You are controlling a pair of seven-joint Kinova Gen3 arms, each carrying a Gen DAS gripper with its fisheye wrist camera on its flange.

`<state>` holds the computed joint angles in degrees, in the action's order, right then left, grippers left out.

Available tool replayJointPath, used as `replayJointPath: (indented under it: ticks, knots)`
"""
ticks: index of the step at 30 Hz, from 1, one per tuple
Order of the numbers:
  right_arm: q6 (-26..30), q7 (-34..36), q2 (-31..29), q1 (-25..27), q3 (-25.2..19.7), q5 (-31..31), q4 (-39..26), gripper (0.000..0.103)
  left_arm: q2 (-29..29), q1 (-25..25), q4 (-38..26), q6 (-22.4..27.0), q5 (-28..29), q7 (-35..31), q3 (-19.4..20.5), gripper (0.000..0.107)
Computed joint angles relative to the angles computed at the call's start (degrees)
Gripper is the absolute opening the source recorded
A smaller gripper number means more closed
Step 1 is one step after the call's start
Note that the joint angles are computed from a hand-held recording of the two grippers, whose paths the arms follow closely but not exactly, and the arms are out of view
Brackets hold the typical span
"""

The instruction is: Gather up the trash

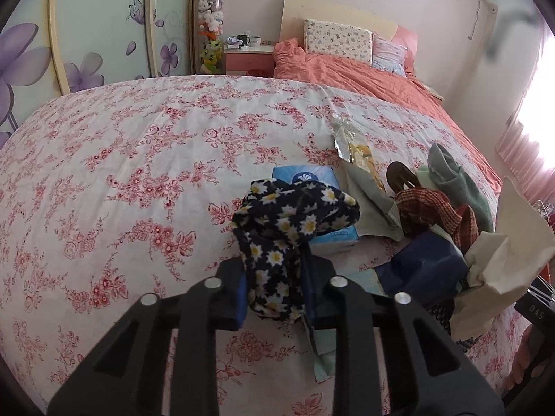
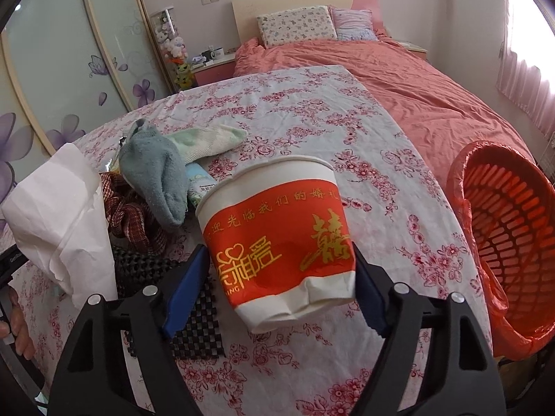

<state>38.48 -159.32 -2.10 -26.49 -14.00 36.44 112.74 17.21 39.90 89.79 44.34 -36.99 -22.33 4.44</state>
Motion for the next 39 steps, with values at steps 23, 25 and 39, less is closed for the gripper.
replayJointPath:
  ticks: [23,25,39]
  knots:
    - [-0.7,-10.6,-7.3,4.5,-5.5,8.5,3.5,0.076,-5.9,2.3,-0.3,4.6,-9.1,8.4,4.2,0.016]
    - [-0.3,-12.3,-8.7,5.3,-6.6,10.1,4.2,0.076,-5.9,2.9,-1.3,5.1,-9.7,8.2,5.0,0.016]
    - [-0.7,-16.1,-21.9,16.8,-10.8,12.7,10.9,0.076,1.5,12.1,-17.4,4.8,-8.3,-1.0,6.5,0.016]
